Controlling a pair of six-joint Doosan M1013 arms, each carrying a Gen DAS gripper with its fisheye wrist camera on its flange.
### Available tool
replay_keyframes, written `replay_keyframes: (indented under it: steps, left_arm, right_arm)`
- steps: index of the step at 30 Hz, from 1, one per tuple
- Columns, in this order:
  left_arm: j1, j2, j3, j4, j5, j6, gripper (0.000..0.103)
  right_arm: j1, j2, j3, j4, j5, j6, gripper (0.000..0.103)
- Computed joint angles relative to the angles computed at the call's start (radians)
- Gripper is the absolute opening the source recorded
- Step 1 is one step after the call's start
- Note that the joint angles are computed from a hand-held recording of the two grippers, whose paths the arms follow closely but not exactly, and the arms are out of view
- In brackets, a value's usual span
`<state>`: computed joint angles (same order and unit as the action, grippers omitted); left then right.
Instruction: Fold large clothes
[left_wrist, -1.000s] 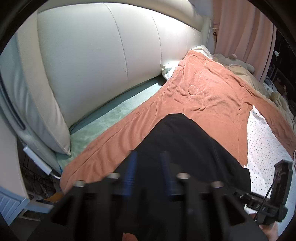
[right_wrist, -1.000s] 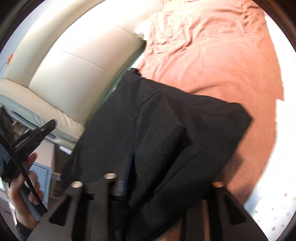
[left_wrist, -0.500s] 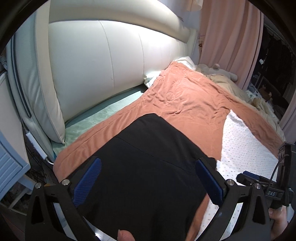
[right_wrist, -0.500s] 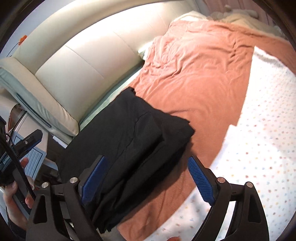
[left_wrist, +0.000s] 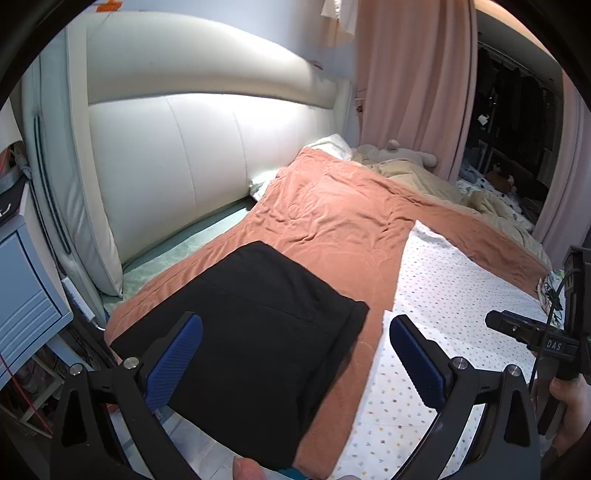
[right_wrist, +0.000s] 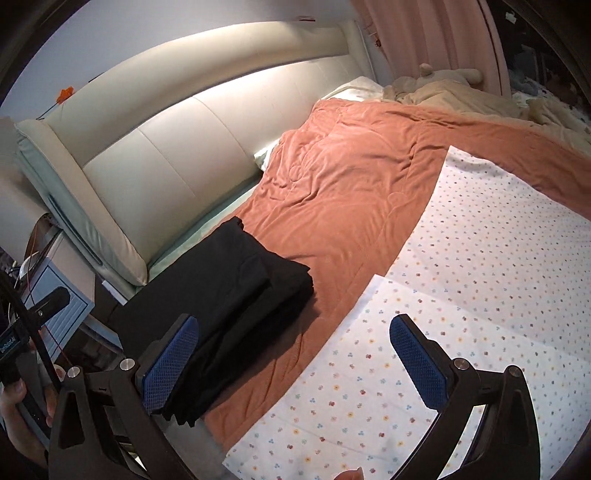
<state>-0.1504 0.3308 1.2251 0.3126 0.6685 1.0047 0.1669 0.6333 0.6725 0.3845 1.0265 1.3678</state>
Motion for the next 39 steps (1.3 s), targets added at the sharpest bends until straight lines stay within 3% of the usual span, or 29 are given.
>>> replay_keyframes:
  steps: [11,17,26,33,39]
  left_arm:
    - [-0.092,-0.073,0.096,0.114,-0.054,-0.103,0.103]
    - [-0.156,-0.122,0.157,0.261,-0.07,-0.231,0.103]
    - [-0.224,-0.185,0.228,0.254,-0.108,-0.246,0.103]
    - [-0.284,-0.228,0.272,0.351,-0.084,-0.323,0.103]
    - [-0.329,-0.275,0.331,0.429,-0.117,-0.379,0.103]
  right_arm:
    - [-0.048,-0.205,0.285,0.01,-0.162,-0.062,0.103]
    - [-0.063,-0.318,0.436,-0.039,-0.266,-0.096,0.103]
    - [-0.095,-0.467,0.638,-0.007,-0.384,-0.16,0.103]
    - [-0.113,-0.58,0.793,-0.027,-0.501,-0.163,0.103]
    - [-0.13,-0.658,0.9,0.024,-0.573,-0.198,0.103]
